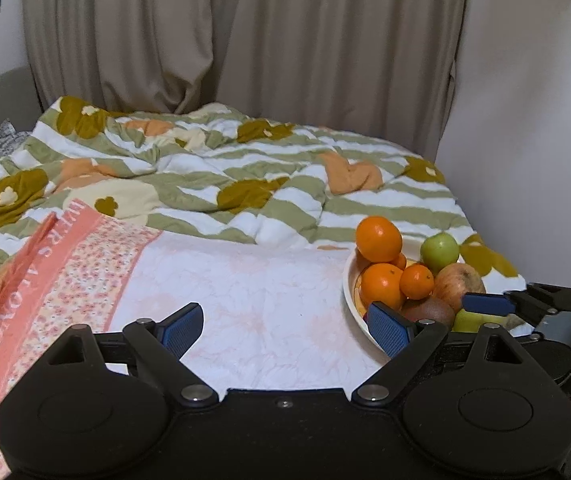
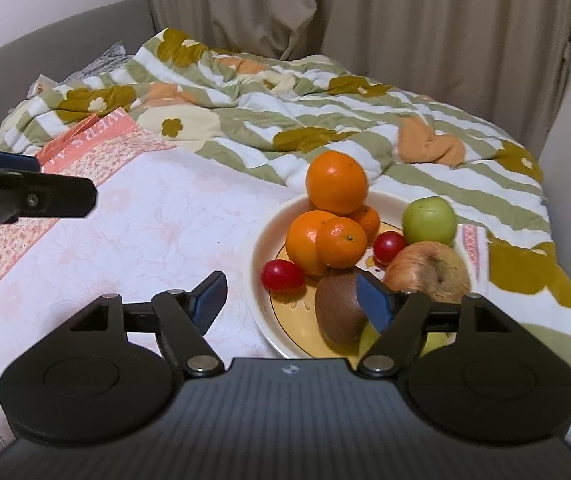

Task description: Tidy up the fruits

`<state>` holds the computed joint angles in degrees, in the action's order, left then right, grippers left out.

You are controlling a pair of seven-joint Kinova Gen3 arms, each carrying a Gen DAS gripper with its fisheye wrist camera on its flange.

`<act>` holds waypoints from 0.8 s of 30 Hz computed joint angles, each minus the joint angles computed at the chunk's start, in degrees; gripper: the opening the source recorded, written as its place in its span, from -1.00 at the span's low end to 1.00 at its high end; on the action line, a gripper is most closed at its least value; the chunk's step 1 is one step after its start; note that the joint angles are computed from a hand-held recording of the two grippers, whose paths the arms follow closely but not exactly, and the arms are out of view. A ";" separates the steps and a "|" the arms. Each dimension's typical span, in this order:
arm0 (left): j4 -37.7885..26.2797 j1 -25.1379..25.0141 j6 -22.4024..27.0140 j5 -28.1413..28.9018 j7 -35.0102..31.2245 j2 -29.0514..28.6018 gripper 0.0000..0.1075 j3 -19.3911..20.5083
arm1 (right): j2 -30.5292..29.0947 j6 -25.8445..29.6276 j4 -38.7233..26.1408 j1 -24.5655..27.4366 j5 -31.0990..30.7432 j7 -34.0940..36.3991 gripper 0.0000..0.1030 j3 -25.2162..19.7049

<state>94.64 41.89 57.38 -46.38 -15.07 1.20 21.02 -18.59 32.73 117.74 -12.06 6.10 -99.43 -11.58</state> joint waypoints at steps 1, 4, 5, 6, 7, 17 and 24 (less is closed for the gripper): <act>0.19 0.12 0.31 0.06 -0.09 -0.70 0.71 0.08 | -0.58 1.00 -0.39 0.75 0.72 -1.17 0.69 -1.19; 0.95 -0.27 1.17 0.14 -0.12 -3.34 0.71 1.03 | -2.71 4.64 -1.99 1.78 1.60 -4.42 0.69 -3.72; 1.30 -0.73 1.18 0.24 -0.19 -4.34 0.71 1.50 | -3.61 6.14 -2.73 2.33 2.02 -5.98 0.69 -4.91; 1.73 -1.28 1.27 0.12 -0.10 -5.51 0.71 2.13 | -4.49 7.90 -3.65 2.85 2.40 -7.62 0.69 -6.16; 2.09 -1.90 1.33 0.10 -0.36 -6.68 0.71 2.73 | -5.16 9.26 -4.39 3.27 2.79 -9.14 0.69 -7.28; 4.22 -6.92 3.23 1.79 -7.59 -17.50 0.84 6.87 | -11.80 26.98 -15.07 9.22 5.78 -27.27 1.00 -20.24; 5.22 -9.85 5.54 6.19 -14.05 -21.84 0.92 8.28 | -14.59 37.56 -20.53 14.75 5.32 -33.50 1.00 -27.46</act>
